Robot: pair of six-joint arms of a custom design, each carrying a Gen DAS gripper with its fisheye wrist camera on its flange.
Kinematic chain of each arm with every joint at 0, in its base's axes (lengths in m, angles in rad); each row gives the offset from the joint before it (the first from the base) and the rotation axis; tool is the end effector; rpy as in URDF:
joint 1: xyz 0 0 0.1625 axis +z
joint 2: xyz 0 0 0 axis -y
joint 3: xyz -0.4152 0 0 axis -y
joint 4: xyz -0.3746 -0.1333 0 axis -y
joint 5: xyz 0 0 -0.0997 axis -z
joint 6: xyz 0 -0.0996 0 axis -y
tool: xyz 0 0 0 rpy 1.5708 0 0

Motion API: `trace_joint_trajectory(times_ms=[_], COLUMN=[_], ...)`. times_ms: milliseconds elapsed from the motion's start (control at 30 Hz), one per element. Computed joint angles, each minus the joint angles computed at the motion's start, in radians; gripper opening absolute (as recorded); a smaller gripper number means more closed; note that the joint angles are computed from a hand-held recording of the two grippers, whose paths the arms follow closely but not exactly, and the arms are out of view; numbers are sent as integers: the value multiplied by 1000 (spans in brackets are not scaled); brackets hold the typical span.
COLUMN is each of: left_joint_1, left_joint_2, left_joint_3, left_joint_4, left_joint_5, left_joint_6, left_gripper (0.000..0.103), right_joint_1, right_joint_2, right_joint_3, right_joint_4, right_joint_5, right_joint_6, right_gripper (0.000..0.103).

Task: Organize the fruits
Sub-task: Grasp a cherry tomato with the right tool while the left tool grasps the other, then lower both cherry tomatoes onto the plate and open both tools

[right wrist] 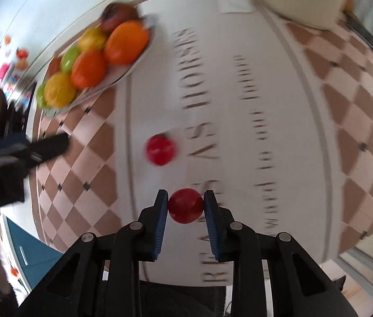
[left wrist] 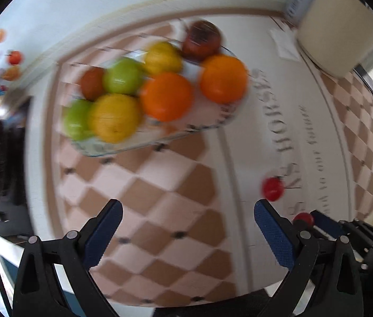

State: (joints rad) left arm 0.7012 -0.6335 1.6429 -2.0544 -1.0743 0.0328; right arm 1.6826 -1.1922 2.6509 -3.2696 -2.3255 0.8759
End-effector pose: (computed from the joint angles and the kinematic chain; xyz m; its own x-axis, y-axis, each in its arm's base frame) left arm -0.3238 -0.5099 -0.0346 -0.3627 0.8439 -0.3953 0.6731 0.5306 0.5151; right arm 0.0992 -0.3003 0.1293 -0.5584 0.7930 0.2434 0.5006 0.5561 -0.6634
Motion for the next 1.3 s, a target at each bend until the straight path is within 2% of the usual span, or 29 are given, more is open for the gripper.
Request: trace_joint_trajectory(times_ms=[167,200,267,333,367,433,500,700,833,900,1033,1200,1267,1300], left_joint_1=[-21,-23,-33,-41,-42,-42,-37,-27,3,32,108,179,205,215], left_joint_2=[77,84,101,119,127,137,137,109,71,50,36,78,99,113], left_joint_3=[-11,-9,-2,-4,-6,-5,-7,-13,-55,-100,-215,-337,-376,-396], left_joint_4=[36,33,25,34,38,36,33,3,26,59,140,199,224,230], left_joint_5=[-97,-112,-126,-135,-142,-151,-171,-215,-230,-250,-299,-356,-392,-399], left_joint_6=[41,54,66,75,80,83,79,77,44,11,-91,-239,-287,-310], left_gripper=[99,95,82,61,55,33,29,28,28,28,28,28,28,28], right_joint_1=[-48,-56,-69,-77,-74,-65,-49,0,14,-17,-123,-260,-295,-299], right_joint_2=[-137,-156,-181,-208,-211,-218,-219,-248,-218,-166,-62,35,62,74], right_joint_3=[68,80,104,112,108,103,93,50,4,-8,-44,-122,-158,-181], right_joint_4=[60,64,52,52,56,66,80,150,105,-44,-295,-406,-405,-389], right_joint_5=[-10,-13,-16,-17,-19,-26,-35,-59,-52,18,226,497,563,568], right_joint_6=[22,24,24,24,27,37,48,61,-7,-107,-256,-313,-308,-311], right_gripper=[30,30,30,30,30,30,30,30,30,30,30,30,30,30])
